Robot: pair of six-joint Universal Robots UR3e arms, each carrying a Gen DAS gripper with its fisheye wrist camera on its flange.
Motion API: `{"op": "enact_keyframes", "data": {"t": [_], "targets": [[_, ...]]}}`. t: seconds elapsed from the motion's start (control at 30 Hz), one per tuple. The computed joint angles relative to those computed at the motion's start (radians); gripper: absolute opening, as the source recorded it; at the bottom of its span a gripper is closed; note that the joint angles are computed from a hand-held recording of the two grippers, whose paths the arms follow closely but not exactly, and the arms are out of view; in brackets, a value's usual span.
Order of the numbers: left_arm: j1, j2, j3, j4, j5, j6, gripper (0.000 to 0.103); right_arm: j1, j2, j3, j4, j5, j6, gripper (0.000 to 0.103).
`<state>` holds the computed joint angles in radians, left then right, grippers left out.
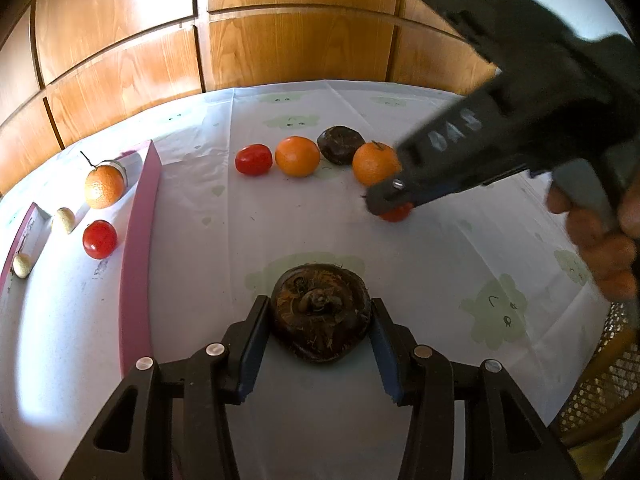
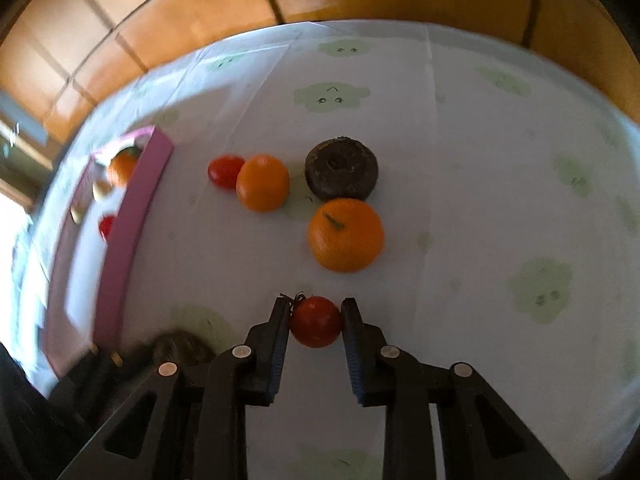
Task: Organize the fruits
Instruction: 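Lift the dark brown fruit with the left gripper while the right gripper grasps a red tomato, then place the dark brown fruit in the pink tray with the left gripper while the right gripper holds the tomato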
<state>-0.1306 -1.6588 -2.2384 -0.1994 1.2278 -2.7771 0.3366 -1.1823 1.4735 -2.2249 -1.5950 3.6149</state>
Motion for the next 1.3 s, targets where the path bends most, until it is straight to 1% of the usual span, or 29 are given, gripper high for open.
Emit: {"op": "enact_keyframes", "data": {"t": [0.1, 0.17, 0.23, 0.3, 0.37, 0.4, 0.47, 0.57, 0.6, 0.67, 0.7, 0.83, 0.9, 1.0, 1.07, 1.1, 1.23, 1.3], "targets": [[-0.001, 0.001, 0.000, -0.001, 0.000, 0.000, 0.049, 0.006, -0.013, 0.027, 0.010, 0.004, -0.021, 0.026], [-0.002, 0.002, 0.001, -0.003, 0.000, 0.000, 0.049, 0.003, -0.025, 0.070, -0.034, 0.019, -0.028, 0.026], [-0.005, 0.002, 0.008, -0.012, 0.005, 0.006, 0.048, 0.008, -0.020, 0.073, -0.047, 0.008, -0.031, 0.026], [-0.005, 0.004, 0.031, -0.049, 0.005, 0.002, 0.048, 0.013, -0.013, 0.067, -0.047, -0.003, -0.043, 0.026], [0.001, 0.018, 0.049, -0.100, -0.005, 0.005, 0.048, 0.008, -0.037, 0.102, -0.064, -0.006, -0.057, 0.026], [0.018, 0.044, 0.057, -0.156, -0.032, 0.011, 0.048, 0.008, -0.037, 0.103, -0.066, -0.006, -0.060, 0.026], [0.038, 0.091, 0.048, -0.190, -0.062, 0.023, 0.048, 0.010, -0.037, 0.102, -0.067, -0.008, -0.062, 0.026], [0.093, 0.210, 0.032, -0.274, -0.132, 0.058, 0.048, 0.014, -0.035, 0.108, -0.081, -0.012, -0.062, 0.026], [0.128, 0.265, 0.031, -0.316, -0.167, 0.073, 0.048, 0.013, -0.042, 0.116, -0.085, -0.010, -0.062, 0.026], [0.180, 0.327, 0.031, -0.364, -0.201, 0.088, 0.048, 0.010, -0.037, 0.114, -0.091, -0.005, -0.059, 0.026], [0.227, 0.361, 0.042, -0.409, -0.225, 0.096, 0.048, 0.007, -0.048, 0.127, -0.094, -0.003, -0.059, 0.026], [0.390, 0.410, 0.072, -0.504, -0.270, 0.119, 0.048, 0.007, -0.059, 0.139, -0.097, -0.005, -0.060, 0.026], [0.475, 0.404, 0.088, -0.543, -0.284, 0.134, 0.048, 0.011, -0.060, 0.138, -0.093, -0.013, -0.064, 0.026], [0.556, 0.342, 0.121, -0.547, -0.250, 0.134, 0.048, 0.021, -0.057, 0.127, -0.086, -0.027, -0.058, 0.026], [0.626, 0.314, 0.147, -0.597, -0.250, 0.161, 0.048, 0.035, -0.047, 0.114, -0.082, -0.046, -0.056, 0.026], [0.654, 0.286, 0.162, -0.597, -0.242, 0.160, 0.048, 0.041, -0.041, 0.105, -0.076, -0.054, -0.057, 0.026], [0.693, 0.203, 0.200, -0.587, -0.207, 0.156, 0.048, 0.056, -0.022, 0.080, -0.063, -0.073, -0.065, 0.026], [0.688, 0.171, 0.211, -0.570, -0.190, 0.153, 0.048, 0.060, -0.017, 0.073, -0.060, -0.076, -0.061, 0.026]]}}
